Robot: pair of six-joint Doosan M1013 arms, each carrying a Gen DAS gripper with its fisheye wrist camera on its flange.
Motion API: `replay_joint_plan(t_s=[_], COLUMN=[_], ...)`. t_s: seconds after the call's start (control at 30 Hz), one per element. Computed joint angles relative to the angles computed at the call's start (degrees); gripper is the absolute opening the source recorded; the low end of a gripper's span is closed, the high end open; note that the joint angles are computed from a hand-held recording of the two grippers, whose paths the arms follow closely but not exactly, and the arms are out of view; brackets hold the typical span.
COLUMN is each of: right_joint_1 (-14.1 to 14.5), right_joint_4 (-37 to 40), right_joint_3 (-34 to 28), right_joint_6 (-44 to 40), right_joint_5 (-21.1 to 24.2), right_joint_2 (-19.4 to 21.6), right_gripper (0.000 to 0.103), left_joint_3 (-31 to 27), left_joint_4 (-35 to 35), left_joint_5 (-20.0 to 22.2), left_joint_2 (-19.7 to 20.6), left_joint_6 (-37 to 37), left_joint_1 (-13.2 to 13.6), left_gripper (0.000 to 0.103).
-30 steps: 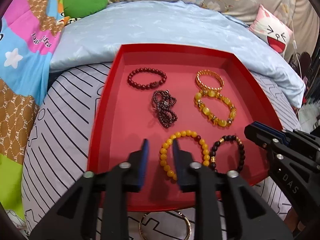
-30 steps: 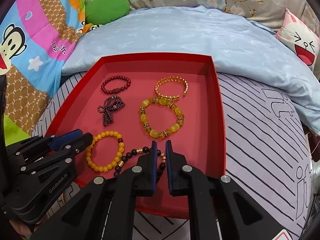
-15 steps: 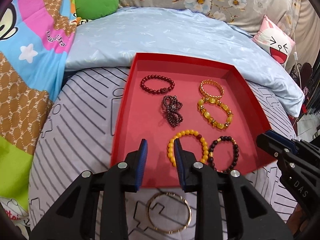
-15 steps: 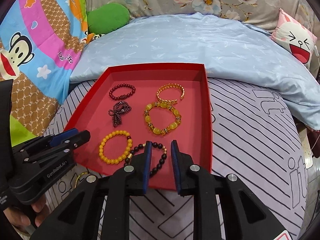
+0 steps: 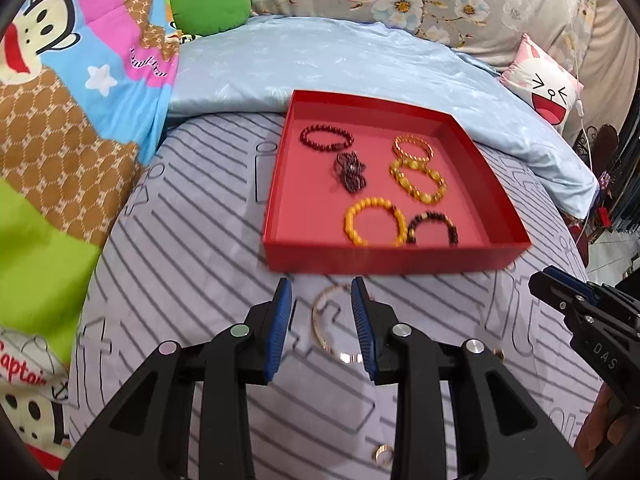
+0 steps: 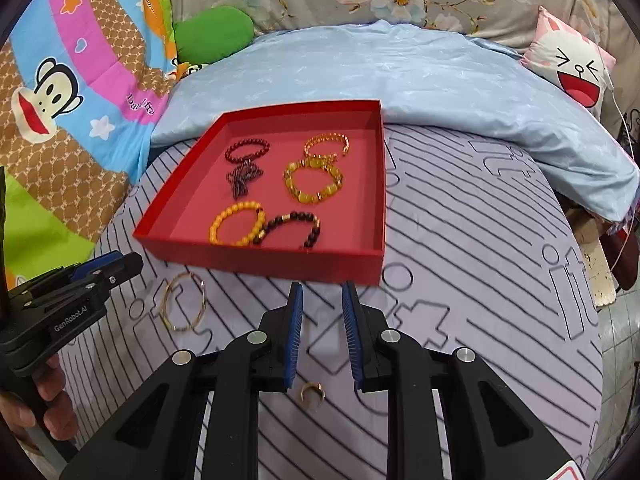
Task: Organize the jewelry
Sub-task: 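Withdraw both tools from the red tray toward the rose-gold bangle and rings, then lower the left tool around the rose-gold bangle and close on it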
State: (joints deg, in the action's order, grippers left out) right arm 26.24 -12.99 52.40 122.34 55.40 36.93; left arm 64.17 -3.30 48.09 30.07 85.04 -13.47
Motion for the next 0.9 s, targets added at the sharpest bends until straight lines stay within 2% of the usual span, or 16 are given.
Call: replay_joint_plan(t_s=[0.2,0.3,0.4,0.57,0.8,0.9], right_joint_1=[0.7,1.0,1.2,1.3,1.2,1.0], right_joint_4=[0.1,0.6,1.0,1.7,2.3,2.5], right_joint_3=[4.3,5.9,7.0,7.6,7.1,6.8], right_joint_6=[1.1,1.4,1.3,1.0,0.8,0.9], right_joint_5=[-0.3,-0.4,-0.5,-0.5,-0.2,-0.1], right_joint_2=[-2.2,-2.9,-3.3,-3.4,-2.9,-2.6], right_gripper=[0.021,0.021,0.021,0.021,0.021,0.026], left_joint_3=[3.9,5.4,6.3,6.1,4.0,2.9], left_joint_4=[-0.2,0.0,-0.8,-0.9,0.2,1.3], left_joint_5=[-0.4,-0.6,-0.6,-0.3,0.8,1.1], left_joint_2=[-2.2,-2.9,-3.2,-2.7,-0.5,0.6], left_joint_6=[-0.4,-1.1,-1.7,-2.4,-3.2,-4.1], left_joint_1=[-0.1,-0.2,-0.1,-0.4,-1.1,-1.4], left_gripper=[0.031,0.038,0.05,0.065,0.072,0.075])
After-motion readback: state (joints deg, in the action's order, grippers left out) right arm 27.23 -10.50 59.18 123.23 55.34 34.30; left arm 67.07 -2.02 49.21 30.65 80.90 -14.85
